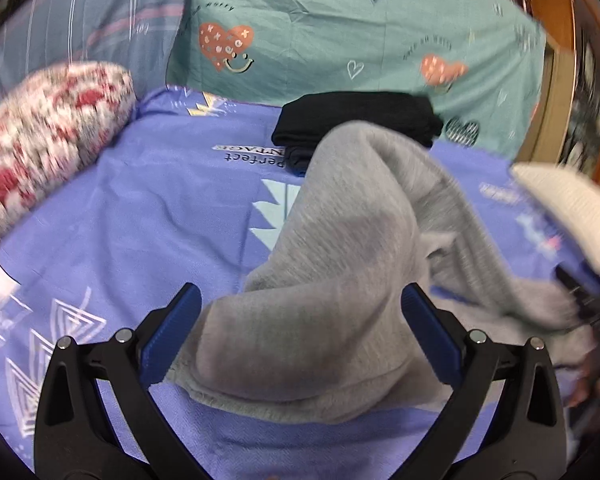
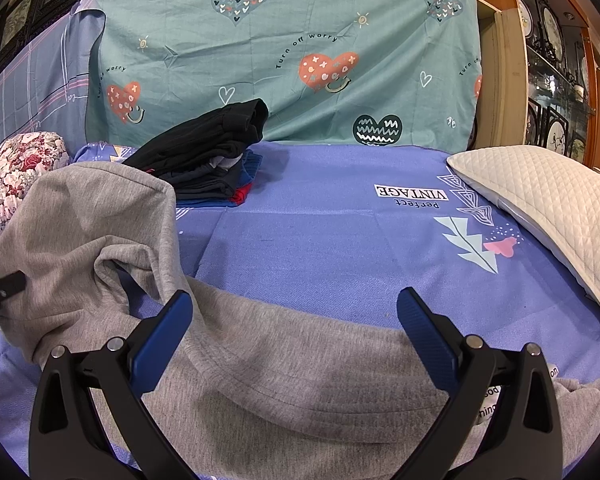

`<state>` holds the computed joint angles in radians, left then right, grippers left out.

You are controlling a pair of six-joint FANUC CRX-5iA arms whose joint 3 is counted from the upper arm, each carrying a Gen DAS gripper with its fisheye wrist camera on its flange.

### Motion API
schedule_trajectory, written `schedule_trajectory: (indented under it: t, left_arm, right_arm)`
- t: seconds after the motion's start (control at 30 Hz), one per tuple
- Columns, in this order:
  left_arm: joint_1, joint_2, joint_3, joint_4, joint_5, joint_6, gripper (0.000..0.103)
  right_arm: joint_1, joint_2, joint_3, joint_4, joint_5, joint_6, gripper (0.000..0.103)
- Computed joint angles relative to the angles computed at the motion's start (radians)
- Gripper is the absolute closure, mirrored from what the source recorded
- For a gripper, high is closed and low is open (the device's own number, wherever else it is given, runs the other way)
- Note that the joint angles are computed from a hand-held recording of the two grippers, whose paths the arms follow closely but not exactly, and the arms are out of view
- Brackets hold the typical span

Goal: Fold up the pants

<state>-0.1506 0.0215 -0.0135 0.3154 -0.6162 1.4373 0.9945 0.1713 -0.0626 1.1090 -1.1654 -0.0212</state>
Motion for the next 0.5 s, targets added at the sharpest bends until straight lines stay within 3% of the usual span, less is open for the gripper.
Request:
schedule_trajectory:
  t: [0.1,0.13,0.2,0.37,0.4,0.5]
  left_arm:
    - [0.074,0.096,0.090,0.170,-0.199,-0.106,0.002]
    - [0.111,0.158,0.131,0.275,-0.300,-0.145,0.002]
    - [0.143,0.268,0.234,0.373,-0.445,-0.165,0.002]
    - [0.110,0.450,0.454,0.421,-0.597,-0.163,0.002]
    - [0.082,0.488,0.515,0.383,-0.622,-0.141,0.002]
    - [0.007,0.488,0.543,0.297,-0.619,-0.175,0.002]
  right_arm:
    - [-0.003,0.000,0.003,-0.015,0.006,0.006,0.001]
    - [-0.003,0.003,0.009,-0.023,0.007,0.015,0.001]
    - [-0.004,0.009,0.021,-0.040,0.008,0.033,0.001]
    - [-0.006,0.008,0.027,-0.057,0.016,0.039,0.001]
    - [-0.008,0.009,0.030,-0.066,0.018,0.045,0.001]
    - [-0.011,0.013,0.042,-0.094,0.020,0.056,0.001]
